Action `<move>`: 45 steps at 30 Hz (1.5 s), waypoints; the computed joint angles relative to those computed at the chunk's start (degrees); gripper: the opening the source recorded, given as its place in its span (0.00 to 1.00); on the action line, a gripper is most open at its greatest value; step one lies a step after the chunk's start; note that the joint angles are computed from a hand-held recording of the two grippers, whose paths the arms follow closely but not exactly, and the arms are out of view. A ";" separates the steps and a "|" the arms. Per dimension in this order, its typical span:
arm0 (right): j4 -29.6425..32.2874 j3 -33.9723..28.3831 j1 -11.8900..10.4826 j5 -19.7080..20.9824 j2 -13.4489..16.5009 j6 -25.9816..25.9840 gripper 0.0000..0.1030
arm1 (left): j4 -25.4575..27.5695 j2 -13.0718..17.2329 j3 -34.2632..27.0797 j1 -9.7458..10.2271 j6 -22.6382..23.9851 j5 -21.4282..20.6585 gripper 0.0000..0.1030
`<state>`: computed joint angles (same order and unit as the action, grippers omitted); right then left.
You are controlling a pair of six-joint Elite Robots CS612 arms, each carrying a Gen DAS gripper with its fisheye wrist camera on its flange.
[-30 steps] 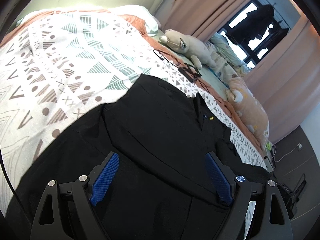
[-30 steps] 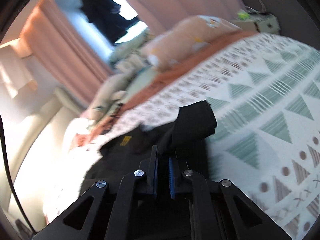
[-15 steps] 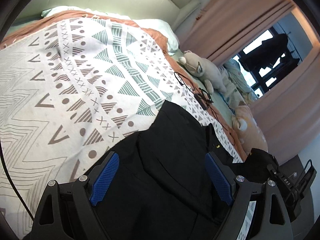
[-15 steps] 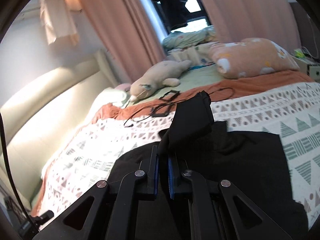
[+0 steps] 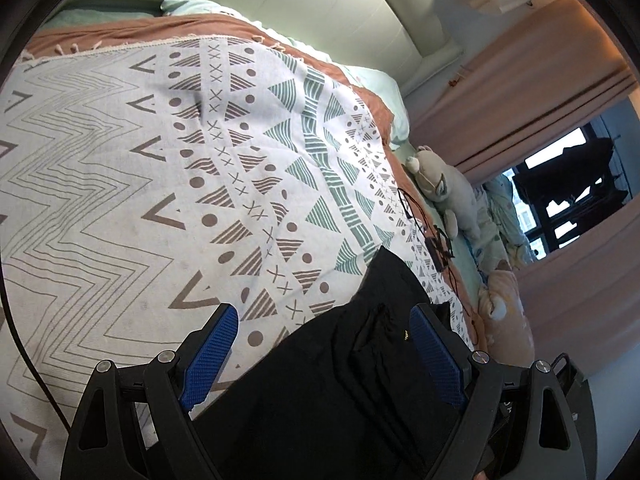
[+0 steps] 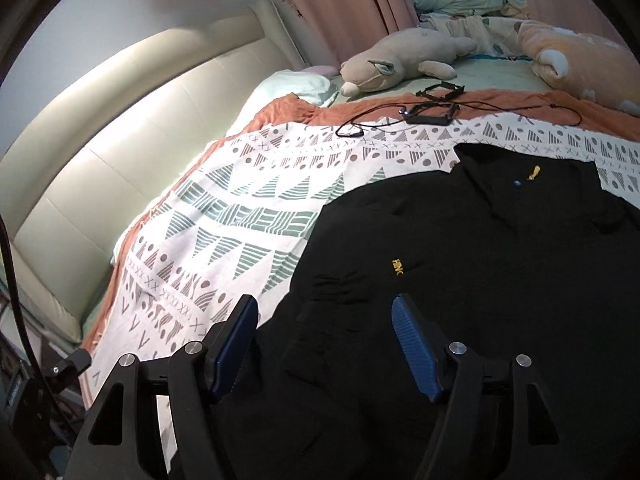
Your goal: Fold large clothes
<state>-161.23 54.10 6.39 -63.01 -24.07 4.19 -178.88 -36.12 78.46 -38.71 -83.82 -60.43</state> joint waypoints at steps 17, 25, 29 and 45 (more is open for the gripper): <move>-14.00 23.31 -9.37 -8.52 -11.56 9.38 0.68 | 5.02 1.22 -6.77 -1.77 9.29 -3.27 0.85; -21.18 34.35 -13.08 -9.89 -16.55 13.70 0.88 | 7.24 0.28 -8.74 -4.58 19.53 -0.44 0.91; -24.08 38.35 -14.67 -8.96 -18.04 16.83 0.93 | 3.99 -0.83 -7.25 -6.46 24.59 4.19 0.99; -34.79 51.34 -17.82 -7.94 -23.66 17.79 0.95 | 1.19 -8.61 6.20 -11.35 27.36 9.97 0.99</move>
<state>-196.02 105.45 -11.43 -70.95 -47.73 21.98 -177.70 -44.72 84.66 -50.06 -56.46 -50.46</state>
